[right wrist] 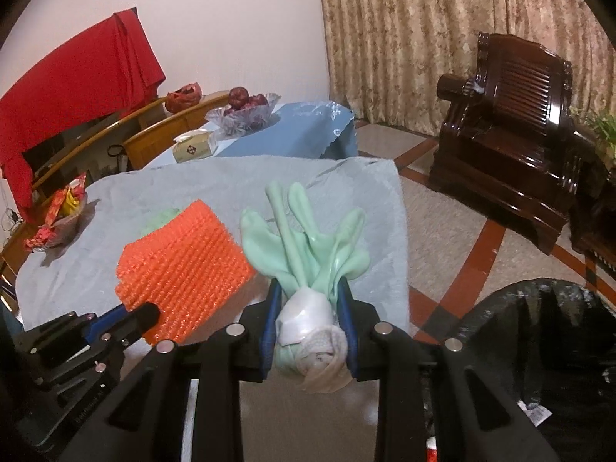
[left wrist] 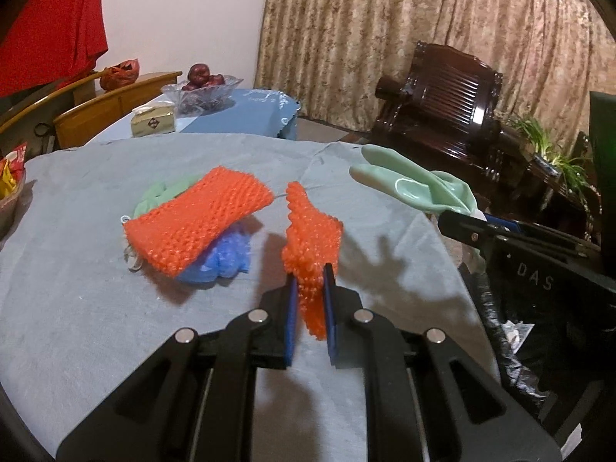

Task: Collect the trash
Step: 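Carry the glove and orange mesh sleeve over the trash bin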

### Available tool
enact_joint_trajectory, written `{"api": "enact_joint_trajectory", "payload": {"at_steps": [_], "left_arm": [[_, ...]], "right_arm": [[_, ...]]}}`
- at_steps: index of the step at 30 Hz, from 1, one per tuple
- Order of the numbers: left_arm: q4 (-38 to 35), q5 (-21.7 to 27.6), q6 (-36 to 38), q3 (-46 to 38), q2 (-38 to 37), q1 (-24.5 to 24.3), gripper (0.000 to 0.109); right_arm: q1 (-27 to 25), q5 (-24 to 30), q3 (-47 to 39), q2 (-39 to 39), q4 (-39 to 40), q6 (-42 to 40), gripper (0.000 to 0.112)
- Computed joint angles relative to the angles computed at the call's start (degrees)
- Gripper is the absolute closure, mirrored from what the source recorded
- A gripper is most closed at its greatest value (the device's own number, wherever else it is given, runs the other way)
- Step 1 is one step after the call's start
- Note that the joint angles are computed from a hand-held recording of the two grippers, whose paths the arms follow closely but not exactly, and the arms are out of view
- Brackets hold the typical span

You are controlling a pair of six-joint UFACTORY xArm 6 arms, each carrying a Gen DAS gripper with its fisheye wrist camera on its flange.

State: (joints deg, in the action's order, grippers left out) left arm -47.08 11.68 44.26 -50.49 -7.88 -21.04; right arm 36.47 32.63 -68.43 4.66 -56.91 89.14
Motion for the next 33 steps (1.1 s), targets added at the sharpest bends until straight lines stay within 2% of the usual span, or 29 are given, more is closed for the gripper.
{"api": "enact_joint_trajectory", "payload": {"at_steps": [18, 27, 33], "left_arm": [[5.0, -0.79, -5.24, 4.6, -9.16, -4.16, 0.097], [2.99, 0.85, -3.67, 5.24, -11.72, -7.87, 0.097], [2.86, 0.48, -3.01, 5.16, -12.38, -12.19, 0.097]], "right_arm": [[3.05, 5.75, 10.33, -14.58, -3.4, 5.49, 0.084], [6.12, 13.58, 17.63, -24.73, -3.58, 6.39, 0.084], [8.05, 19.67, 22.82, -31.59, -2.59, 7.22, 0.084]]}}
